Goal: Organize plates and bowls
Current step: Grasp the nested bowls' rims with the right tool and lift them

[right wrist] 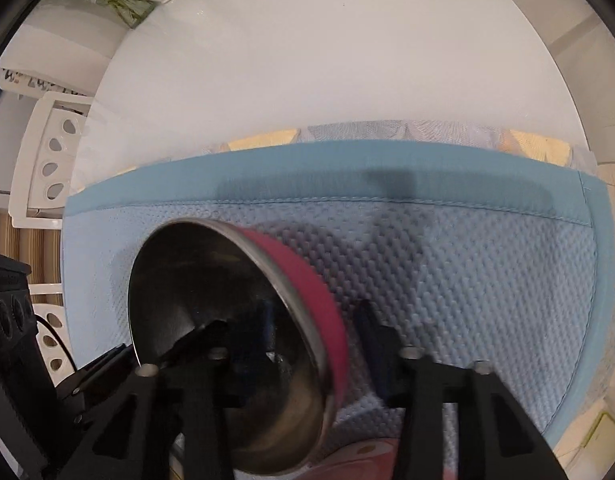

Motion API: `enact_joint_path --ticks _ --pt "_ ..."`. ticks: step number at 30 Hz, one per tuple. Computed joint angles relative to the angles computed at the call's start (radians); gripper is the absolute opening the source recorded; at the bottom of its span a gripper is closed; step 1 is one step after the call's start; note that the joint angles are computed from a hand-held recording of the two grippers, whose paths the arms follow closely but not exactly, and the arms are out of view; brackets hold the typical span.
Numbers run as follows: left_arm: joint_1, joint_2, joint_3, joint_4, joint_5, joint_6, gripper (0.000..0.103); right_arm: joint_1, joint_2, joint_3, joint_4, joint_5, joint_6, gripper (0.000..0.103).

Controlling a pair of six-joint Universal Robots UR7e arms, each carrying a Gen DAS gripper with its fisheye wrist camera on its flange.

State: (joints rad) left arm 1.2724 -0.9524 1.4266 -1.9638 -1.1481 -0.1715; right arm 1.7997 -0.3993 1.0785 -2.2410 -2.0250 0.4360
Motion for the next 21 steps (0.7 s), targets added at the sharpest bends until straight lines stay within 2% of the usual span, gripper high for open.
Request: enact_joint_path --ticks 5,8,21 --pt "-0.018 0.008 -0.007 0.000 0.039 0.046 0.019 -0.014 -0.045 0.078 -0.064 0.019 -0.044 0.025" --pt "-0.020 0.018 -0.026 0.016 0.036 0.054 0.020 -0.009 -0.046 0.063 -0.038 -0.004 -0.079 0.025" --pt "-0.034 0.015 -0.066 0.046 0.023 0.031 0.019 0.007 -0.026 0.009 -0.029 -0.009 -0.058 0.026"
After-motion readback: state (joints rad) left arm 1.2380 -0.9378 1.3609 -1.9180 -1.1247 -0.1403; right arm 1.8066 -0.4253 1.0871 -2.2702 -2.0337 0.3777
